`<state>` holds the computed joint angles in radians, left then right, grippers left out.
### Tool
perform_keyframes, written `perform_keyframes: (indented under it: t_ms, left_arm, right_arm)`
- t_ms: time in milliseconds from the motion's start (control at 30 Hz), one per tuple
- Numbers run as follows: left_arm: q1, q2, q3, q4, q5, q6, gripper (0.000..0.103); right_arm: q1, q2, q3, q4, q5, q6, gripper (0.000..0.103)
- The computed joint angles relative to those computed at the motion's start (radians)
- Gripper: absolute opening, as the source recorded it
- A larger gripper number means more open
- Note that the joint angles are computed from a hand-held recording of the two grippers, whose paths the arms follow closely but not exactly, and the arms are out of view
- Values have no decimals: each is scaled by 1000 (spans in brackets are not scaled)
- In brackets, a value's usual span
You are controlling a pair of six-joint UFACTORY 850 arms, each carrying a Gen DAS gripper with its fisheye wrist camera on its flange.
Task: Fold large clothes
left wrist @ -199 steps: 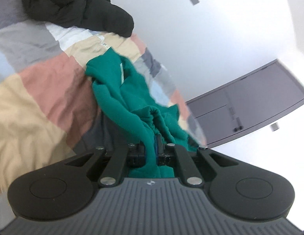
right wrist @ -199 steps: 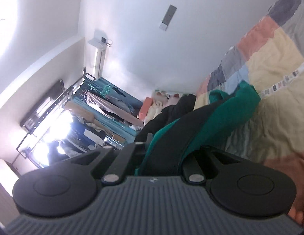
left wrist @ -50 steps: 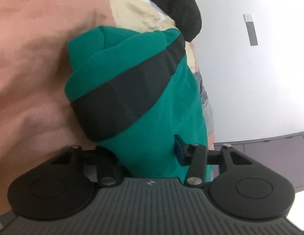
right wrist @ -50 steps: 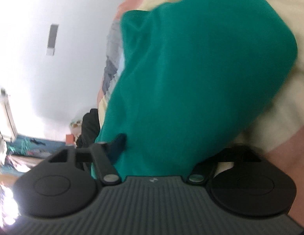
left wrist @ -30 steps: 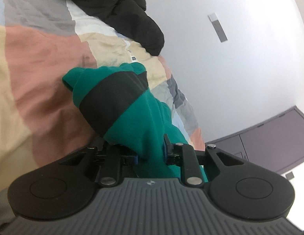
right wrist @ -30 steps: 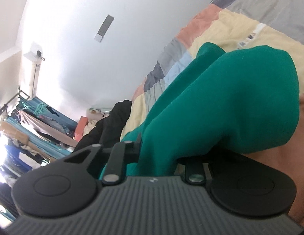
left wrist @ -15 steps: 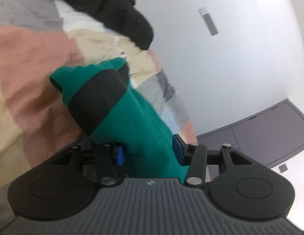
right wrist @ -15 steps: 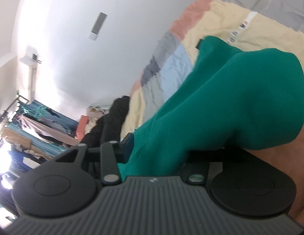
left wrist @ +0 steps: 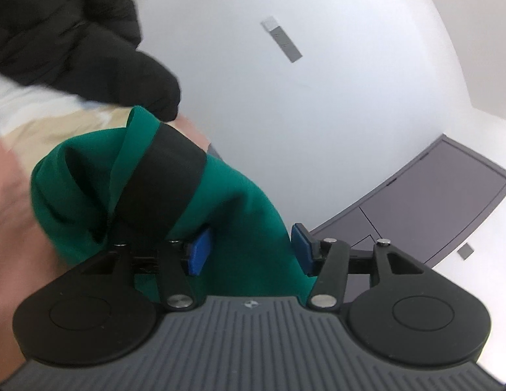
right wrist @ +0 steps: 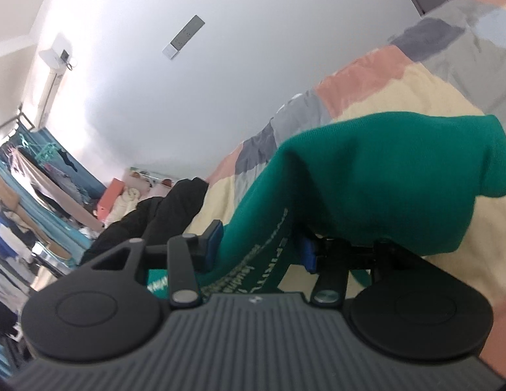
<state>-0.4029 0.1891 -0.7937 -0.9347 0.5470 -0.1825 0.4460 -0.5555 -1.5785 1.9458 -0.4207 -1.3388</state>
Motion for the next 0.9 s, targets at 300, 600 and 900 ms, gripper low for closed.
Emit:
perform_keyframes:
  t_ms: [300,600,900]
  left_arm:
    - [101,-186,-96,269,122,-149,66]
    - [150,-357,-244,139,47,171,66]
    - [196,-487,-341,19,-57,366,66]
  right_arm:
    - [20,-209,-300,-122,108,98,53]
    - [7,-448,-612,-358,75,320,58]
    - [4,-674,-961,-840,-19,742,58]
